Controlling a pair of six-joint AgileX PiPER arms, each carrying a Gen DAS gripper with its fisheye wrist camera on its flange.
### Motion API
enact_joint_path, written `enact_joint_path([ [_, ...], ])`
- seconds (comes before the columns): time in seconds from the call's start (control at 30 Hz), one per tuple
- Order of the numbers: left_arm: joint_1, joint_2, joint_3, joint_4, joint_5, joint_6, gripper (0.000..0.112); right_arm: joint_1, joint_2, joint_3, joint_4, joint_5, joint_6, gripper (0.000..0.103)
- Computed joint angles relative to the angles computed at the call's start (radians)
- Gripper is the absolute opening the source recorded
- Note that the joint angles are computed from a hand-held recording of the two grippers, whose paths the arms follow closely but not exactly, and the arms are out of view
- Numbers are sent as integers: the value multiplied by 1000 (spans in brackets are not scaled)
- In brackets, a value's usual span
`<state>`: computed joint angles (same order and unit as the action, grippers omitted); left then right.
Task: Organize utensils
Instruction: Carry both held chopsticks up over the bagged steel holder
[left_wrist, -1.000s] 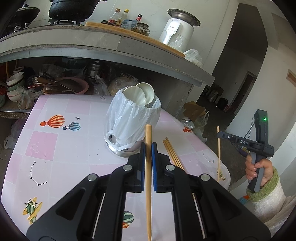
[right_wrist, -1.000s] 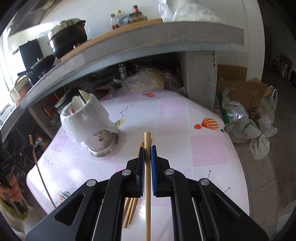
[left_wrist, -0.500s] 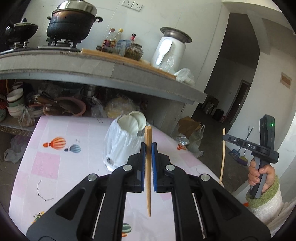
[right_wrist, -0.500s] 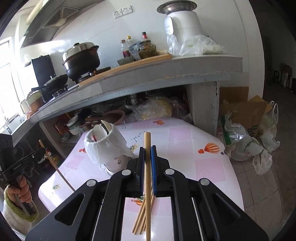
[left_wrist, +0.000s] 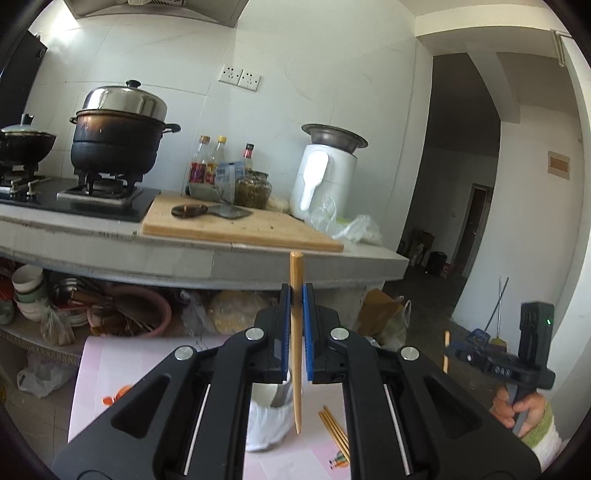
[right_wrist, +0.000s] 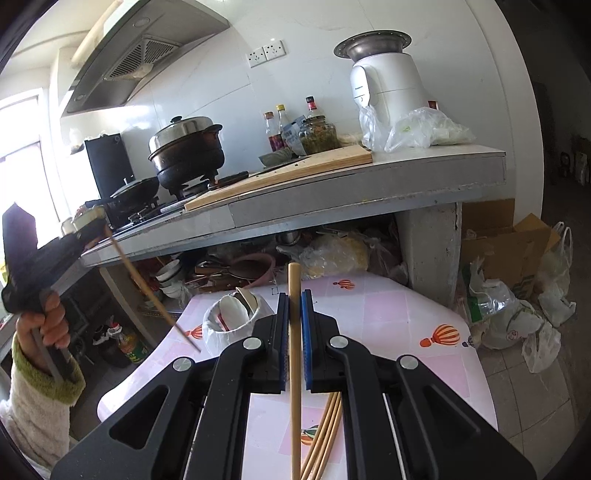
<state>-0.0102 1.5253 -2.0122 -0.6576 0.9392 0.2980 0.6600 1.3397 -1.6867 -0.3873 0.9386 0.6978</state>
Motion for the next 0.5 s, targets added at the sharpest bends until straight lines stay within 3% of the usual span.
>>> enact_joint_path([
  [0.1,-40,99,-149,96,7,-72,6,-15,7,-2,25,-10,-16,7],
  [0.27,-72,293,-421,207,84,-165,6,-48,31,-10,73,-21,-49,7],
  [0.5,-75,418,-485,253,87,-192,6,-75,53,-10,125,-31,-91,7],
])
